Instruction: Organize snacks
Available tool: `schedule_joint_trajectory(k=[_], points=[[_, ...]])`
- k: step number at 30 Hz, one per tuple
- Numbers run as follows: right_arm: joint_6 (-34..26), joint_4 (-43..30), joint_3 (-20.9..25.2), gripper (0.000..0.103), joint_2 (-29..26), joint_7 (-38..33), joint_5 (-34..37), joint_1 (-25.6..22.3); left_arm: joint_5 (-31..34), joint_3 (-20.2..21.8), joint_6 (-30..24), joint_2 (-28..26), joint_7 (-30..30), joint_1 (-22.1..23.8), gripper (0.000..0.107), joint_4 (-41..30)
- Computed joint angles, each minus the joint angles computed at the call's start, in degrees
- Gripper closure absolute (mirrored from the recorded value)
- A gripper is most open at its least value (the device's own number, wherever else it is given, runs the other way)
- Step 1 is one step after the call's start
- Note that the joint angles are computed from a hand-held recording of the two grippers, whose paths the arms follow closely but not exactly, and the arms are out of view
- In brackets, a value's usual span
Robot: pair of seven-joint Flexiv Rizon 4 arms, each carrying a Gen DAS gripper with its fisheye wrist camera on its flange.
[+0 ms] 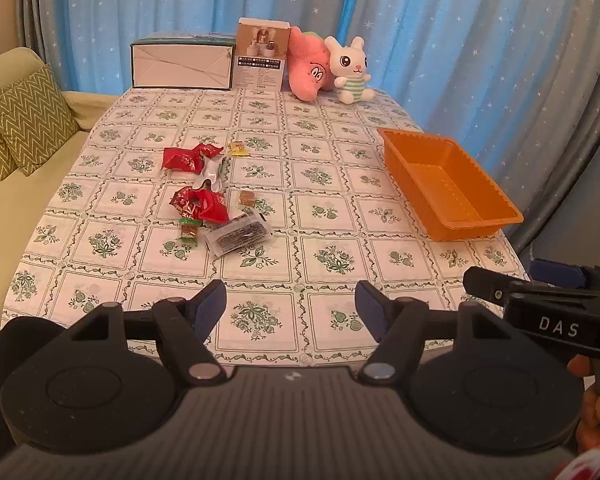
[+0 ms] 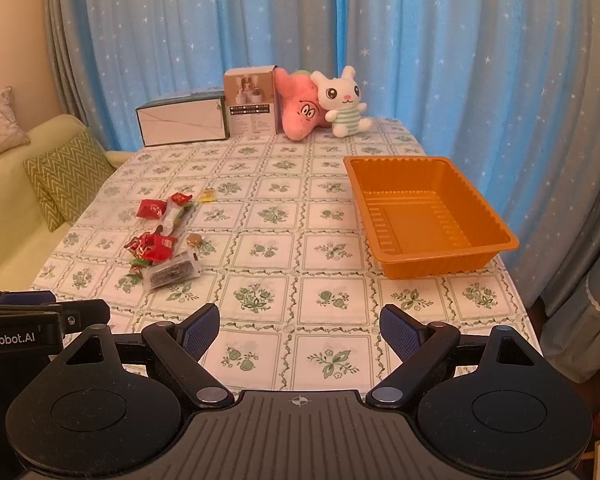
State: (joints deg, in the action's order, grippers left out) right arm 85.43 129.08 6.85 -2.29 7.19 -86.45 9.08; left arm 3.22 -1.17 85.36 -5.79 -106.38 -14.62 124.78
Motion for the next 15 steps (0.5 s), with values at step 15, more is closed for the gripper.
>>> schedule_joint_trajectory(k=[15], points=[[-0.21, 0.18, 0.08, 0.016, 0.05, -0.15, 0.37, 0.09, 0.41, -0.06, 0.09, -0.02, -0.17, -0.19, 0.039, -0.05]])
